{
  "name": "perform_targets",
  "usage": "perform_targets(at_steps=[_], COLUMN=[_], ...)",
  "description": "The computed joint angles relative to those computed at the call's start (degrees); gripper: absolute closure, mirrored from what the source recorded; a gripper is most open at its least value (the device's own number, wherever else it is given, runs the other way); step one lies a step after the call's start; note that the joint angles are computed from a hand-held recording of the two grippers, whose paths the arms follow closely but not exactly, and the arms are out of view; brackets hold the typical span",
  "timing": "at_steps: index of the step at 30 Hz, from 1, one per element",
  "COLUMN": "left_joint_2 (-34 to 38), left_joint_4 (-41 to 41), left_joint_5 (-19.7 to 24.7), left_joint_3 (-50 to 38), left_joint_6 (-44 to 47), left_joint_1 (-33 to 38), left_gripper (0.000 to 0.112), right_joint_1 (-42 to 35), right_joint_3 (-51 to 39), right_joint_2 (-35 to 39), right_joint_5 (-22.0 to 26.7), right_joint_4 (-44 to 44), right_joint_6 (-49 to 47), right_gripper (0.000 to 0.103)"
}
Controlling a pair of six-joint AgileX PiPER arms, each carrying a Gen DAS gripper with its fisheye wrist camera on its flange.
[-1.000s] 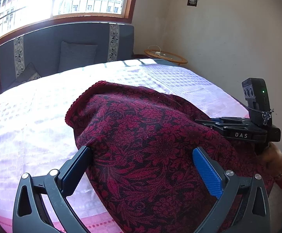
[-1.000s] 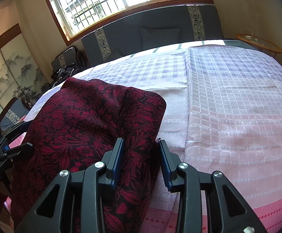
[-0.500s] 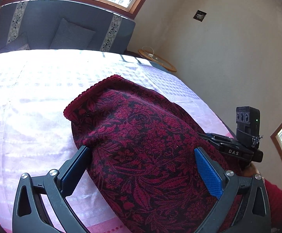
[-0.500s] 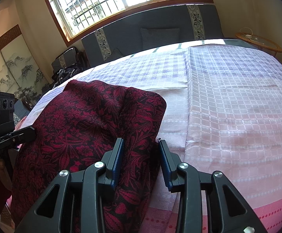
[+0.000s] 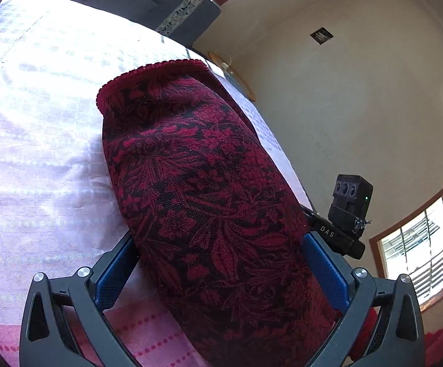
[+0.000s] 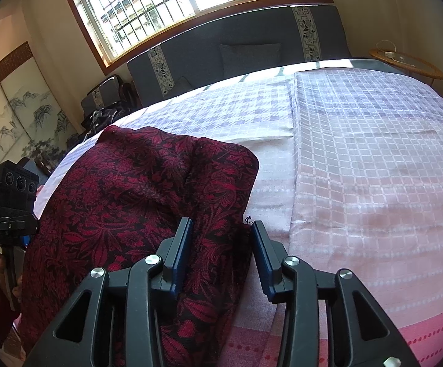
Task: Fold small clothes
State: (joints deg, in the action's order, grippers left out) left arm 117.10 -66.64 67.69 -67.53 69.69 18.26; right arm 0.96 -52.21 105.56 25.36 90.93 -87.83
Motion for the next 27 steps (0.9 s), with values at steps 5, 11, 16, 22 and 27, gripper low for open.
perform_targets(at_steps=[5, 11, 16, 22, 27], left_joint_2=[-1.97, -4.14, -5.92, -8.03, -8.59], left_joint_4=[-3.01, -3.45, -3.79, -4.97, -6.17], left_joint_5=[-4.65, -8.29, -10.91, -14.13, -14.98], left_joint_3=[2.63, 5.22, 7.18, 9.91, 11.29], left_joint_6=[1.77, 2.7, 4.04, 5.8, 7.25], left_joint_1=[-2.54, -2.89, -3.19, -4.13, -4.32], left_gripper=[0.01, 0.022, 0.029, 0.031, 0.031], right_joint_1=[-0.21, -0.26, -0.3, -2.56, -12.55], right_joint_3=[-0.54, -1.38, -1.48, -2.1, -9.46], right_joint_2=[0.5, 1.06, 1.15, 1.97, 11.07], right_joint_5=[0.17, -0.3, -1.52, 2.67, 26.46], right_joint_4=[-0.6, -1.58, -1.49, -3.15, -9.54], right_joint_6=[1.0, 3.0, 4.55, 7.53, 15.12], right_gripper=[0.064, 0.059, 0.046, 0.039, 0.037])
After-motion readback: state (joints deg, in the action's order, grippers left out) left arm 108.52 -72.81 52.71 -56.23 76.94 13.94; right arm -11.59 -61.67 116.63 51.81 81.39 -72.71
